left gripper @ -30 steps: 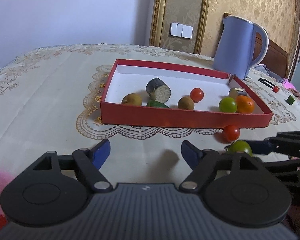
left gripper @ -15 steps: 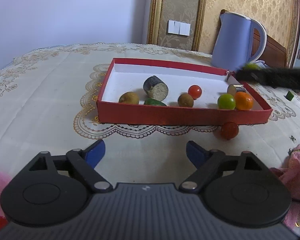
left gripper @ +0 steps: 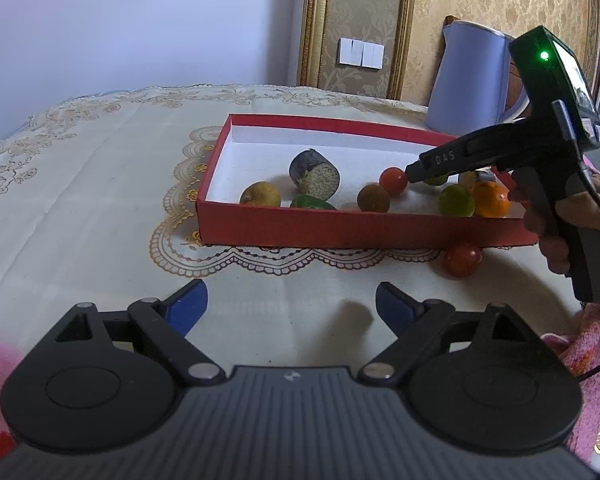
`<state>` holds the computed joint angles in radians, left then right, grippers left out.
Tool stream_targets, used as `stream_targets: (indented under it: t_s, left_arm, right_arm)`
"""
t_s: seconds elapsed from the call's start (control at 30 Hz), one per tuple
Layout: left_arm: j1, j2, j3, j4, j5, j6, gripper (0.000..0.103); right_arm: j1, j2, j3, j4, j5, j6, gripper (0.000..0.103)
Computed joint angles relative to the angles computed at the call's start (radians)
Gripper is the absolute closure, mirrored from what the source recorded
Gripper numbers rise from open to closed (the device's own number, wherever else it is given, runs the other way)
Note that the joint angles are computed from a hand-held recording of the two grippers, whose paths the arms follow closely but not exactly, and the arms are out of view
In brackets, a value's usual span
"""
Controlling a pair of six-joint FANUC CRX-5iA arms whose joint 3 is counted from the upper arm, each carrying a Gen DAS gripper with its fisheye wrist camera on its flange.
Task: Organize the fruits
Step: 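Carry the green tomato into the red box and open the right gripper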
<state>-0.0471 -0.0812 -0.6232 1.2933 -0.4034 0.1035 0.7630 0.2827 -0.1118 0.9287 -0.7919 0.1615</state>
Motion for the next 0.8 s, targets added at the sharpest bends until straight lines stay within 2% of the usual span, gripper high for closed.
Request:
stream_targets:
  t_s: [0.1, 0.17, 0.2, 0.23, 0.33, 0.4, 0.53, 0.63, 0.67, 0.8]
  left_arm:
    - [-0.003, -0.001, 0.0, -0.009, 0.011, 0.009, 0.012]
    - [-0.003, -0.004, -0.001, -0.019, 0.014, 0.015, 0.012]
    - [-0.003, -0.004, -0.001, -0.021, 0.015, 0.015, 0.012]
    - [-0.003, -0.003, -0.001, -0.02, 0.016, 0.015, 0.012]
    - [-0.004, -0.003, 0.0, -0.028, 0.021, 0.02, 0.012]
    - [-0.005, -0.003, 0.001, -0.034, 0.025, 0.024, 0.012]
    - [-0.007, -0.002, 0.008, -0.076, 0.037, 0.051, 0.011]
    - [-0.03, -0.019, -0.007, -0.075, 0.104, 0.075, 0.008]
    - [-0.03, -0.025, -0.01, -0.069, 0.096, 0.079, 0.008]
    - [-0.007, -0.044, 0.0, -0.066, -0.041, 0.107, 0.008]
  right_arm:
    - [0.011, -0.012, -0.018, 0.034, -0.019, -0.022, 0.069]
    - [0.021, -0.046, -0.058, 0.08, -0.026, -0.071, 0.054]
    - [0.026, -0.075, -0.094, 0.116, -0.018, -0.114, 0.036]
    - [0.033, -0.103, -0.131, 0.155, -0.017, -0.164, 0.029]
    - [0.059, -0.202, -0.257, 0.275, -0.023, -0.298, 0.029]
    - [0.091, -0.264, -0.335, 0.325, -0.059, -0.374, 0.029]
    - [0.182, -0.313, -0.405, 0.272, -0.217, -0.405, 0.029]
    - [0.217, -0.306, -0.414, 0.206, -0.306, -0.387, 0.029]
    - [0.216, -0.311, -0.424, 0.19, -0.309, -0.408, 0.029]
    - [0.185, -0.337, -0.445, 0.118, -0.256, -0.468, 0.029]
